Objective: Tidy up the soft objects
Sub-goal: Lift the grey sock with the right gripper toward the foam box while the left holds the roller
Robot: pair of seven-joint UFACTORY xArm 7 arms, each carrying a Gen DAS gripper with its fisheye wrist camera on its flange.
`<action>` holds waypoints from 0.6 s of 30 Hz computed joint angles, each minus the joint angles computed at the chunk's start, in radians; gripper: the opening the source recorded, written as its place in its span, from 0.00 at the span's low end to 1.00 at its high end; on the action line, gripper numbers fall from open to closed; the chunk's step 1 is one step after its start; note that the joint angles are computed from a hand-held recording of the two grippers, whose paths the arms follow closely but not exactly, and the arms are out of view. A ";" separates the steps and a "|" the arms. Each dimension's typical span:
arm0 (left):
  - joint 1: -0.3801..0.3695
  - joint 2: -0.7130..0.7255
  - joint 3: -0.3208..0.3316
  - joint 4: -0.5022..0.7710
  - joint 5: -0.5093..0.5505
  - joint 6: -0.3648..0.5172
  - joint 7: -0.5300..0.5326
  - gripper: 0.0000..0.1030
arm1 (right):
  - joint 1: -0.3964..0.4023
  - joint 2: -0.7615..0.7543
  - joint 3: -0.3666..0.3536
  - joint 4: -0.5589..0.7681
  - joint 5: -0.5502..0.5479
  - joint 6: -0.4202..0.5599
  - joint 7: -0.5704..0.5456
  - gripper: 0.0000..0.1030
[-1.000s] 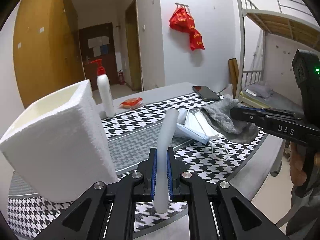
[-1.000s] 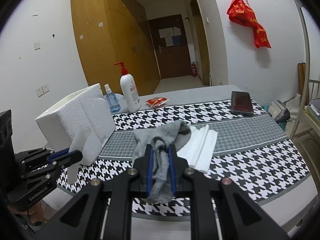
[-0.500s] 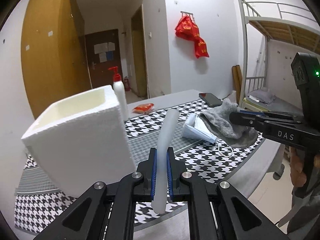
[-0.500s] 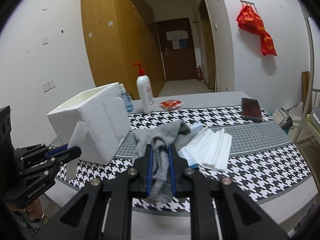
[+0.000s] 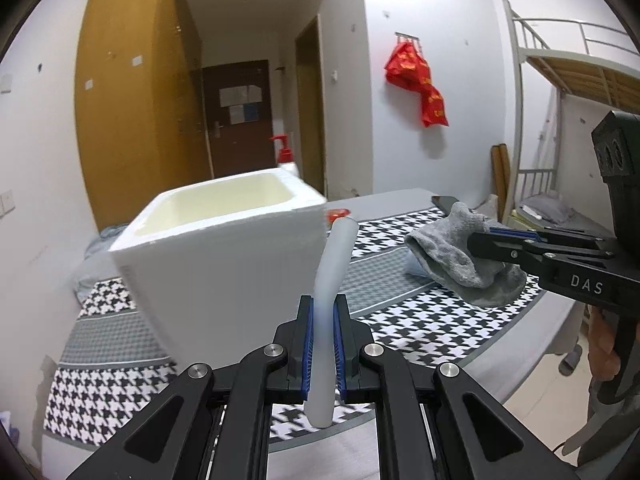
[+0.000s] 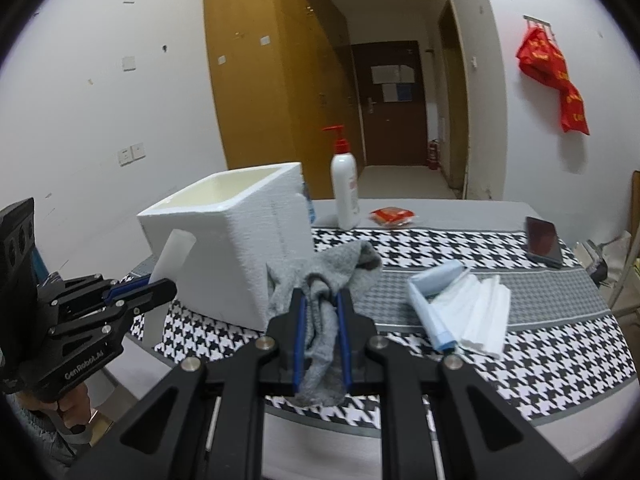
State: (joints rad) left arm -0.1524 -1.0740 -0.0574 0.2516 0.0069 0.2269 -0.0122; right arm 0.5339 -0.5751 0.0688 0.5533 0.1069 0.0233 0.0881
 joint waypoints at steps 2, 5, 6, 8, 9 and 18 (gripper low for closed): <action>0.017 -0.020 0.006 -0.007 0.002 0.009 -0.001 0.10 | 0.009 0.013 0.004 0.013 -0.003 0.000 -0.004 0.18; 0.044 -0.050 0.018 -0.017 0.005 0.021 0.000 0.10 | 0.030 0.035 0.004 0.034 -0.005 -0.004 -0.015 0.18; 0.055 -0.059 0.021 -0.020 0.006 0.024 0.000 0.10 | 0.041 0.045 0.002 0.043 -0.005 -0.006 -0.021 0.18; 0.075 -0.070 0.029 -0.021 0.007 0.032 0.002 0.10 | 0.055 0.057 0.000 0.056 -0.002 -0.007 -0.029 0.18; 0.085 -0.075 0.033 -0.022 0.008 0.034 0.003 0.10 | 0.064 0.068 -0.001 0.065 -0.002 -0.009 -0.035 0.18; 0.155 -0.093 0.049 -0.018 0.013 0.043 0.011 0.10 | 0.126 0.122 -0.022 0.119 0.022 -0.016 -0.092 0.18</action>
State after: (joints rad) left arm 0.0029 -1.1669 -0.0088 0.2335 0.0200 0.2696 -0.0013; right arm 0.6598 -0.4536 0.0473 0.6724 0.1291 0.0075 -0.0040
